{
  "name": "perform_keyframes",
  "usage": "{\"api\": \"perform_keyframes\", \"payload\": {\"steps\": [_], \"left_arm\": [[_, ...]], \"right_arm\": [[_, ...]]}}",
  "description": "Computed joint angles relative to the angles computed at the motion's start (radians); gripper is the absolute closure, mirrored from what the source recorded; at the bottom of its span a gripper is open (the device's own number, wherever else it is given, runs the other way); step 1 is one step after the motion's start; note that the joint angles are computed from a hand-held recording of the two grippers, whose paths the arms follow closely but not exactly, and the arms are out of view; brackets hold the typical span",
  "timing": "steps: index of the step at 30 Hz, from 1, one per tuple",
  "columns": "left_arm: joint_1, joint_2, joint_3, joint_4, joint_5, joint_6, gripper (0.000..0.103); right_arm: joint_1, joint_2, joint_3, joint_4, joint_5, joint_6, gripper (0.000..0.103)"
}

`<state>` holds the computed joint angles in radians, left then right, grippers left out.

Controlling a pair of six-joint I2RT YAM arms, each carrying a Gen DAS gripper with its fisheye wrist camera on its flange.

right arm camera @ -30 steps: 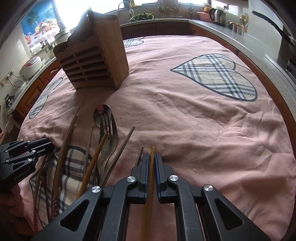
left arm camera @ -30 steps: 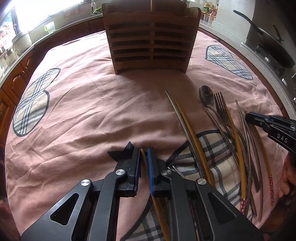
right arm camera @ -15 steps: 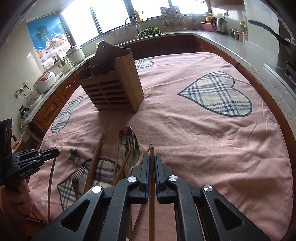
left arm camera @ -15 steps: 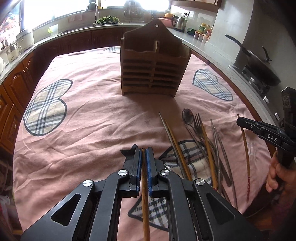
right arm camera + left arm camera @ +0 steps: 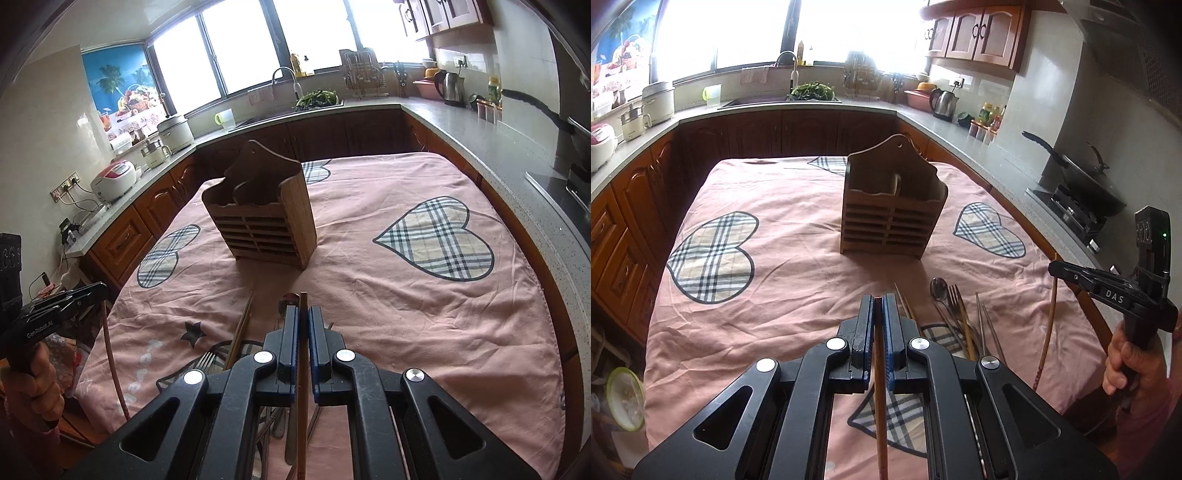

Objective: Organize utensils
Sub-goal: 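Lift the chopstick in the right tool toward the wooden holder while the left tool carries its chopstick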

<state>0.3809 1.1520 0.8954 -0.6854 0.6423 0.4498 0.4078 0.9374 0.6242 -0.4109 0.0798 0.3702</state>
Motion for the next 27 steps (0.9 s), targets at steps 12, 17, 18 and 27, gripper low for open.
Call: {"api": "perform_keyframes", "payload": {"steps": [12,17,18,27], "left_arm": [[0.117,-0.037,0.024,0.066,0.169,-0.077,0.099],[0.120,-0.028,0.031,0.153,0.203,-0.172,0.099],[0.115,-0.022,0.036,0.168,0.201,-0.190,0.099],[0.082,0.045,0.095,0.312,0.195,-0.355,0.099]], "right_arm": [[0.031,-0.043,0.067,-0.011,0.040,-0.002,0.098],[0.044,-0.036,0.091,0.037,0.075,-0.008,0.098],[0.046,-0.028,0.097,0.051,0.081,-0.011,0.098],[0.013,0.089,0.182,0.173,0.058,-0.036,0.098]]}}
